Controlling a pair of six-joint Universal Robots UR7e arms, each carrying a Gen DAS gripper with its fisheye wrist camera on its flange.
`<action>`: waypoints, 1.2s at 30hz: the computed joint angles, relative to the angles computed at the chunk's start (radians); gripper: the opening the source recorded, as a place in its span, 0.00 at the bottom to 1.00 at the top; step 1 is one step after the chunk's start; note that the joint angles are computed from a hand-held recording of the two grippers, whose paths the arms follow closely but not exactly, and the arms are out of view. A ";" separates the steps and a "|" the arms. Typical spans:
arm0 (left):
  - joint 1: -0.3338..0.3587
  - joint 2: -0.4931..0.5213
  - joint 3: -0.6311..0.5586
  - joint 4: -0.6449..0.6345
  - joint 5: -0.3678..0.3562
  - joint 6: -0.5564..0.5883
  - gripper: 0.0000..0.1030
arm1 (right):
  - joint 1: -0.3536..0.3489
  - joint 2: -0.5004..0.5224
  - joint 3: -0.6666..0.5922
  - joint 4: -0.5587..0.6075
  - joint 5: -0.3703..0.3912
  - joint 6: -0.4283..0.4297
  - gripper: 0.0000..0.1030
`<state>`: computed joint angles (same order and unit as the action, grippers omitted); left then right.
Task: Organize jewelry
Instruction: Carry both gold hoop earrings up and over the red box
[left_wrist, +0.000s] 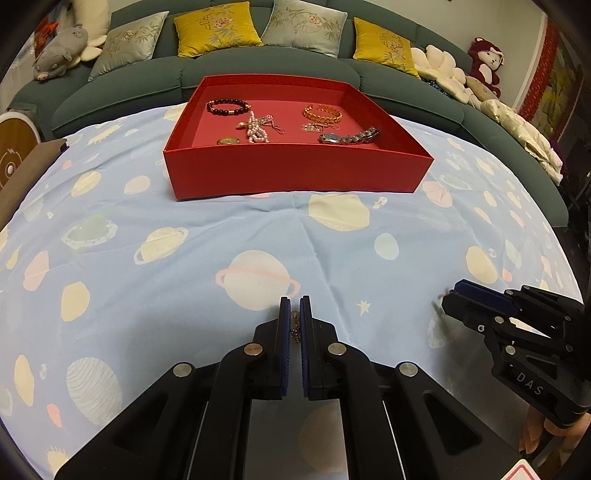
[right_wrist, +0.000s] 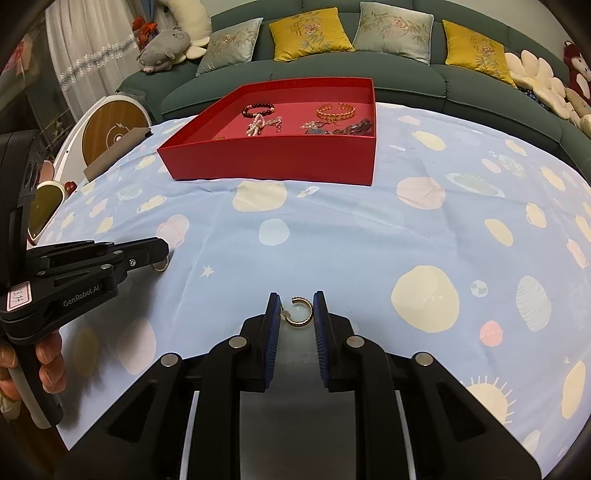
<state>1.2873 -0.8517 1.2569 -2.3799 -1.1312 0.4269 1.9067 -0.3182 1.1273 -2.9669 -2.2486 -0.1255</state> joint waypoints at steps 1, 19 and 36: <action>0.000 -0.001 0.001 0.005 -0.003 -0.001 0.03 | 0.000 0.002 -0.002 0.001 0.000 -0.001 0.17; -0.006 0.012 0.015 -0.023 0.037 -0.005 0.06 | -0.001 0.022 -0.022 0.015 -0.003 -0.016 0.17; -0.015 0.002 -0.007 0.020 -0.023 -0.016 0.03 | 0.012 0.031 -0.058 0.016 0.022 -0.027 0.17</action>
